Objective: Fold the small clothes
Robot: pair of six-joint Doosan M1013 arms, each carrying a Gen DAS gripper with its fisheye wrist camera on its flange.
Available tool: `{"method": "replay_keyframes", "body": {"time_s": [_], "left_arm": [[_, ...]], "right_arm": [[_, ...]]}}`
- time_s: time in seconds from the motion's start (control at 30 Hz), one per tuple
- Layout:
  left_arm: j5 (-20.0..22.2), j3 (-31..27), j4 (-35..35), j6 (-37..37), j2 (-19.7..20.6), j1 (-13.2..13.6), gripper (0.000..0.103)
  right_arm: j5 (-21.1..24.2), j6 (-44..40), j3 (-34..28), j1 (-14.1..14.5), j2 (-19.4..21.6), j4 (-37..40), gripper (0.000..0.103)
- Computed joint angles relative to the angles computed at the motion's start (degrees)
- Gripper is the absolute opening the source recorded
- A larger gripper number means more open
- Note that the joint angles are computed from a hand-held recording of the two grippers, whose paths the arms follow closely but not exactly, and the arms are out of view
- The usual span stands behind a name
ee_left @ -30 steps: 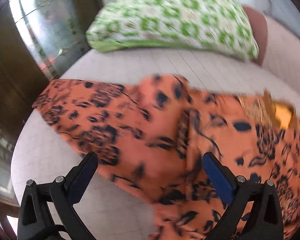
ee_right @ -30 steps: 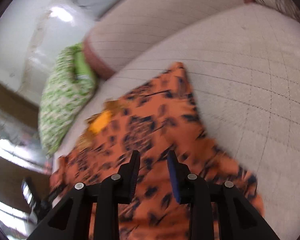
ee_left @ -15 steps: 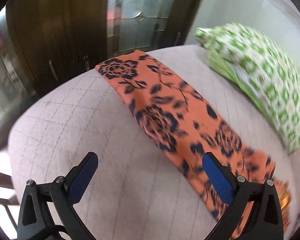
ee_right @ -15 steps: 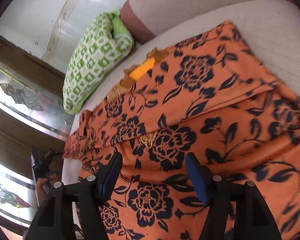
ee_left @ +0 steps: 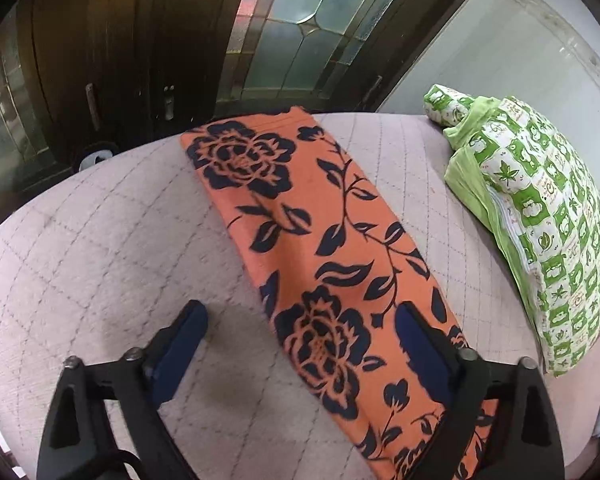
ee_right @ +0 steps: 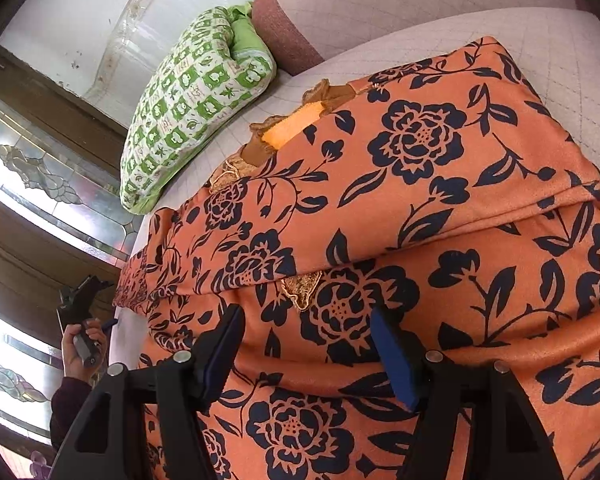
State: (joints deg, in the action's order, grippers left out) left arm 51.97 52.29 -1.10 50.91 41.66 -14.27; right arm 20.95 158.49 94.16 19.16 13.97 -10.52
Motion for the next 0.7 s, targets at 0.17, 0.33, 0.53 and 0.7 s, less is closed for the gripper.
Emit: {"method": "replay_keyframes", "body": {"time_s": [0.17, 0.33, 0.53, 0.7], "left_arm": [[-3.15, -0.34, 0.07, 0.48, 0.71, -0.17, 0.045], [-5.05, 0.66, 0.80, -1.17, 0.45, -0.10, 0.008], [-8.76, 2.54, 5.08, -0.54, -1.95, -1.53, 0.006], [-12.09, 3.26, 8.37, 4.36, -4.51, -4.99, 0.006]], "right_arm": [[-0.63, 1.53, 0.55, 0.17, -0.27, -1.18, 0.069], [-1.06, 2.75, 0.84, 0.18, -0.37, -2.08, 0.069], [-0.69, 7.39, 0.60, 0.21, -0.26, -6.71, 0.069], [-0.98, 17.97, 1.64, 0.18, -1.09, -15.22, 0.069]]}}
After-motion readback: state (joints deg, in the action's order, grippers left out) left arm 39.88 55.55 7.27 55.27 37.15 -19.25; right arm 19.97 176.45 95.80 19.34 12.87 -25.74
